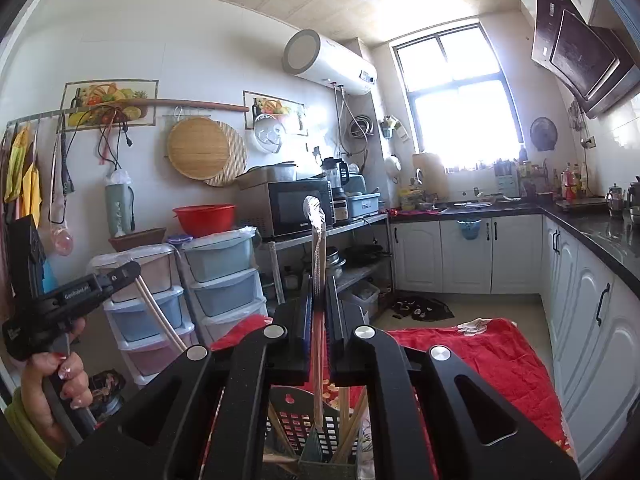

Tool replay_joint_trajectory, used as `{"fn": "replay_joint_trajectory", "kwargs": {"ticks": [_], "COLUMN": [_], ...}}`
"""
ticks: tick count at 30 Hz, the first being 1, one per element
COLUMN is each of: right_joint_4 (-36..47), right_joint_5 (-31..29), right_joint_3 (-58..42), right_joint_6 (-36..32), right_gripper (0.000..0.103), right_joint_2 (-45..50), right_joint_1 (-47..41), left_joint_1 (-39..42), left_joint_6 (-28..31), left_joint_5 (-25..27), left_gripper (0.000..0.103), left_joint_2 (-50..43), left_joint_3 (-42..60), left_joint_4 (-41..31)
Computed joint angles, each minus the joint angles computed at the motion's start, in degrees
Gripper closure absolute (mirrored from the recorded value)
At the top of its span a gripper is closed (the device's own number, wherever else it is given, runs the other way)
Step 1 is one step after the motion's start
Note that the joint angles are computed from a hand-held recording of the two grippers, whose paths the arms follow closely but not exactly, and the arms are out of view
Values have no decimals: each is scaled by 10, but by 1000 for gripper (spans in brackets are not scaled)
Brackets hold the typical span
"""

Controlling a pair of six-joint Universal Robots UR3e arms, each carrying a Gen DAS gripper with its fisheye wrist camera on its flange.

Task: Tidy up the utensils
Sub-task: 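Lift the held chopsticks above the caddy with the right tool while the left tool lifts too, then lower chopsticks into the caddy and open the right gripper while the left opens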

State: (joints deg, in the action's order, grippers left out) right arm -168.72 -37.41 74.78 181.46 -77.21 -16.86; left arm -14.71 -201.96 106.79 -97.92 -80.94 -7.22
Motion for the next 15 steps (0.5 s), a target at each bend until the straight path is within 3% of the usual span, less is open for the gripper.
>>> {"fn": "replay_joint_trajectory", "kwargs": {"ticks": [15], "right_joint_4": [52], "right_joint_5": [-56], "right_joint_3": [8], "right_joint_6": [-49], "right_gripper": [97], "right_joint_2": [30], "right_joint_1": [49], "left_joint_1": [6], "left_joint_6": [-16], "left_joint_5": [-32], "left_gripper": [100], "left_joint_2": [-23], "left_joint_3": [-41], "left_joint_4": [22]}}
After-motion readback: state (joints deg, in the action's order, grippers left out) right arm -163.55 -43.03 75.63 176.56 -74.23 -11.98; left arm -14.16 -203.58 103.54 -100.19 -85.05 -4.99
